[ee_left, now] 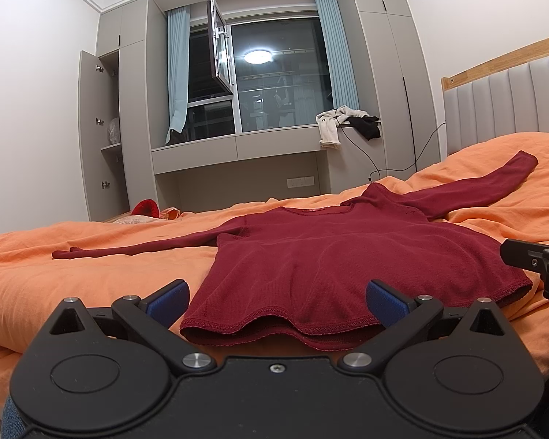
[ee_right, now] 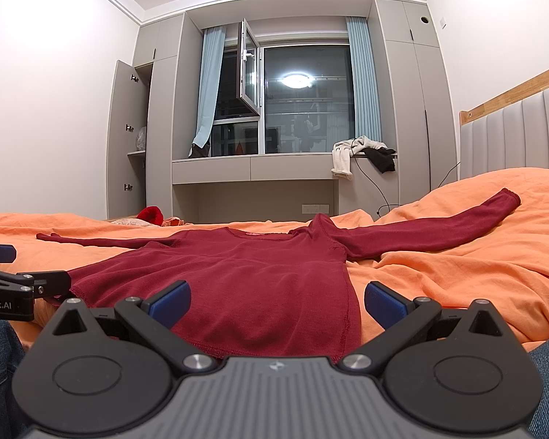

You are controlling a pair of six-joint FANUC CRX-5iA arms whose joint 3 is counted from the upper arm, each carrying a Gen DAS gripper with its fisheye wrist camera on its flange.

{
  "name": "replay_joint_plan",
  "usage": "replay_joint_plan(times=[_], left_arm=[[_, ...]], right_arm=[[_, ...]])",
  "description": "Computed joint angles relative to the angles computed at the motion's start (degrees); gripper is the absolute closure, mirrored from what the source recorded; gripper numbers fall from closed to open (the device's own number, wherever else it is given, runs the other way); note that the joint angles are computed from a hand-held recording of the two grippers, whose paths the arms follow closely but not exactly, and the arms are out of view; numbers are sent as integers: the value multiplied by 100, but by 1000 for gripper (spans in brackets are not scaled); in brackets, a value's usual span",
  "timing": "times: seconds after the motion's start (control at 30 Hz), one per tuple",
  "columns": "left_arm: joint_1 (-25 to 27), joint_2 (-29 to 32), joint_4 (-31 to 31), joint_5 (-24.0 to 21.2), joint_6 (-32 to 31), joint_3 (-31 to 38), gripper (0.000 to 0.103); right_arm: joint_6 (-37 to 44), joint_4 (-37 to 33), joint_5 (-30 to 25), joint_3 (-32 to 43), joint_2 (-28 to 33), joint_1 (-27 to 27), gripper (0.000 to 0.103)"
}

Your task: Fold small clothes

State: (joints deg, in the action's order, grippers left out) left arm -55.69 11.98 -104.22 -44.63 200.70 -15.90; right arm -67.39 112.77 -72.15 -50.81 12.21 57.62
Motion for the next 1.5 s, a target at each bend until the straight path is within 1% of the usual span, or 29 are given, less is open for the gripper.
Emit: replay_joint_plan(times=[0.57, 0.7, 0.77, 0.87, 0.93, 0.97, 1.03, 1.07, 1.1, 1.13, 1.17, 1.2, 1.23, 1.27, 1.33, 1.43, 1.5], left_arm=[[4, -1, 14, 6, -9, 4, 0], [12, -3, 59, 15, -43, 16, 0], [14, 16, 15, 6, 45, -32, 0], [124, -47, 135, 160, -112, 17, 0], [343, -42, 378, 450, -352, 145, 0], [505, -45, 706, 702, -630, 254, 1], [1023, -185, 1676, 1496, -1497, 412, 0], [1268, -205, 2140, 1784, -1915, 485, 1], [1447, -196, 2501, 1952, -2261, 554, 1], [1553, -167, 2708, 2026, -2502, 621, 1], [1587, -124, 2771, 1994, -2630, 701, 1], [1579, -80, 2768, 1895, -2682, 783, 1], [1590, -24, 2790, 1815, -2741, 875, 0], [1634, 29, 2906, 1789, -2871, 976, 0], [1806, 135, 3326, 1847, -3290, 1194, 0], [2062, 344, 4093, 1876, -4106, 1586, 1], [2190, 509, 4481, 1911, -4512, 1844, 0]], right_arm=[[15, -16, 9, -9, -21, 10, 0], [6, 18, 103, -55, -79, -21, 0], [23, 98, 195, -55, -118, -110, 0], [38, 165, 308, -66, -175, -187, 0], [62, 200, 533, -14, -200, -275, 0], [140, 230, 799, 2, -303, -372, 0], [210, 442, 1523, 37, -549, -689, 0], [176, 582, 1881, 41, -671, -871, 0], [144, 674, 2197, 53, -774, -1031, 0], [127, 724, 2470, 76, -852, -1169, 0], [136, 732, 2735, 108, -927, -1313, 0], [218, 632, 2893, 143, -974, -1387, 0], [417, 350, 2995, 201, -1004, -1398, 0], [667, -8, 3039, 272, -1010, -1373, 0], [986, -496, 3006, 384, -977, -1344, 0], [1278, -958, 2996, 533, -993, -1448, 0], [1405, -1046, 2941, 592, -986, -1547, 0]])
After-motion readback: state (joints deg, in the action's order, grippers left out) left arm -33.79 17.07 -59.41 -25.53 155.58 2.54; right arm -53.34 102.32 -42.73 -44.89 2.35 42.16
